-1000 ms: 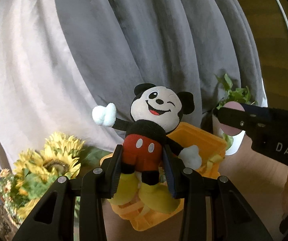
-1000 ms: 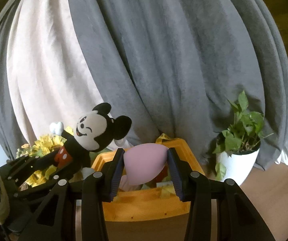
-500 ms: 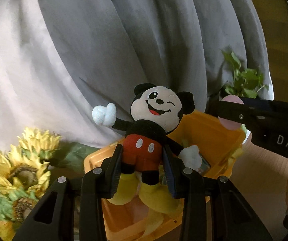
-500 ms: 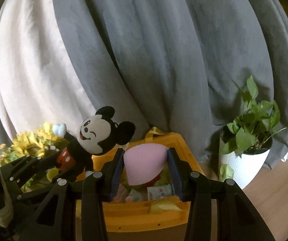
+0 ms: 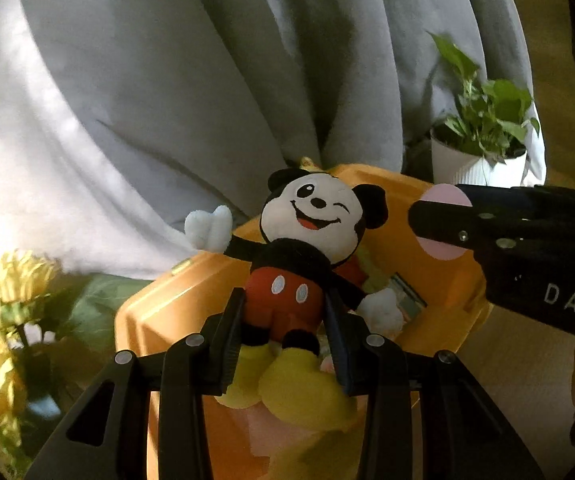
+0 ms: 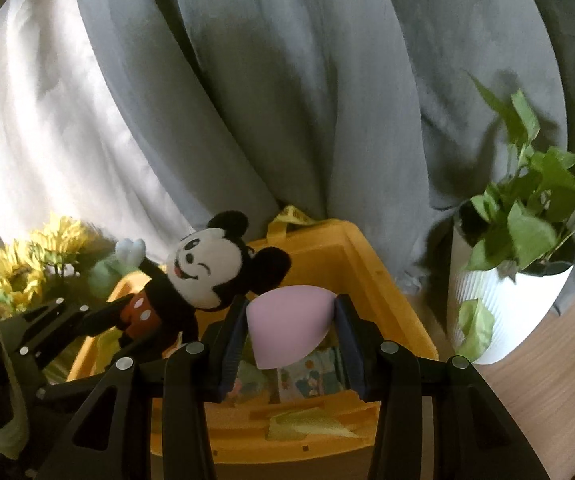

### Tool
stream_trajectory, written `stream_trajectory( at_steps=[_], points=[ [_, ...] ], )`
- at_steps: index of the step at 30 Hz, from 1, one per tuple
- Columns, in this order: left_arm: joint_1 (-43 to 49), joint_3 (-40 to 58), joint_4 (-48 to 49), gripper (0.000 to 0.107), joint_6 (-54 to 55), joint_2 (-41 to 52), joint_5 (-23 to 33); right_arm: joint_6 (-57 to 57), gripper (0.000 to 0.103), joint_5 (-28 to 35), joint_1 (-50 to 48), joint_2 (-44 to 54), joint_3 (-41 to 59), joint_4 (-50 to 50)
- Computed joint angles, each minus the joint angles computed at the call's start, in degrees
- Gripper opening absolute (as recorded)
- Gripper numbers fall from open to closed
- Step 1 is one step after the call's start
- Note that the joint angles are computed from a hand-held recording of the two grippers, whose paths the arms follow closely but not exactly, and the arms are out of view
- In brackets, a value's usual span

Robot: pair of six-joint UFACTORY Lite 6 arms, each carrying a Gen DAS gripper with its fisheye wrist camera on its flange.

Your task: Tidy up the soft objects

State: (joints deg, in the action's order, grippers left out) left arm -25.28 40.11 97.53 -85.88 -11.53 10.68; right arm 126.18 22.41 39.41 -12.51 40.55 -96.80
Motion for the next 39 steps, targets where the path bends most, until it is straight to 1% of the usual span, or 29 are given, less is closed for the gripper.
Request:
stream_trajectory(
  at_steps=[3, 8, 10, 11, 12, 14, 17, 19, 24, 25, 27, 30, 33, 35, 37, 38, 39],
  points=[
    [-1.2, 1.7, 1.0, 0.038, -0.6, 3.1, 0.6, 0.2, 0.045, -0.3, -0.4, 0.9, 0.2, -0.5],
    [-1.5, 2.5, 0.7, 0.043, -1.5, 4.4, 0.8, -0.3, 0.047, -0.4, -0.9, 3.3, 1.2, -1.0],
    [-1.4, 2.6, 1.5, 0.047, -2.9, 4.5, 1.1, -0.2, 0.053, -0.6, -1.2, 3.7, 1.4, -1.2],
    [-1.3, 2.6, 1.6, 0.048, -3.1, 4.3, 1.2, -0.3, 0.063, -0.3, -1.2, 4.0, 1.6, -1.1],
    [-1.2, 2.6, 1.8, 0.048, -3.5, 4.2, 1.5, -0.1, 0.065, 0.3, -0.9, 4.0, 1.5, -1.1],
    [-1.1, 2.1, 0.7, 0.053, -3.7, 3.2, 2.1, -0.3, 0.065, 1.5, -0.5, 3.5, 1.2, -0.8],
    [-0.2, 0.4, -7.1, 0.056, 0.0, -0.2, 2.5, -3.1, 0.065, 1.5, -0.6, 2.5, 1.0, 2.4],
    [0.1, -1.1, -11.9, 0.057, 1.4, -3.0, 3.3, -4.9, 0.065, 2.3, -0.2, 1.9, 0.9, 4.0],
    [-3.2, -4.8, -23.6, 0.057, 6.8, -11.9, 9.1, -10.9, 0.065, 5.4, 2.1, -2.5, -0.5, 10.2],
    [-4.5, -5.5, -23.8, 0.057, 5.8, -13.8, 11.1, -11.9, 0.065, 6.1, 2.9, -3.8, -0.9, 11.1],
    [-7.7, -6.7, -27.9, 0.058, 7.6, -18.4, 15.5, -14.1, 0.065, 7.4, 4.5, -5.9, -1.5, 13.4],
    [-14.1, -8.0, -31.3, 0.061, 7.5, -24.8, 24.3, -18.2, 0.065, 10.5, 7.9, -10.3, -2.6, 17.8],
    [-22.8, -8.9, -33.7, 0.062, 5.8, -30.7, 35.4, -22.0, 0.065, 14.4, 12.2, -14.7, -3.2, 22.0],
    [-29.1, -9.2, -34.7, 0.064, 4.1, -34.2, 42.9, -23.9, 0.065, 18.7, 16.7, -17.9, -3.4, 24.6],
    [-37.9, -9.5, -34.8, 0.064, 1.2, -37.8, 52.5, -24.8, 0.065, 22.8, 20.7, -20.0, -3.3, 26.2],
    [-42.0, -9.4, -34.5, 0.064, -0.3, -39.0, 56.8, -24.6, 0.070, 26.8, 24.6, -21.3, -3.2, 26.9],
    [-47.6, -9.4, -34.1, 0.064, -2.4, -40.0, 62.7, -24.3, 0.074, 29.1, 26.7, -21.7, -3.0, 27.1]
  ],
)
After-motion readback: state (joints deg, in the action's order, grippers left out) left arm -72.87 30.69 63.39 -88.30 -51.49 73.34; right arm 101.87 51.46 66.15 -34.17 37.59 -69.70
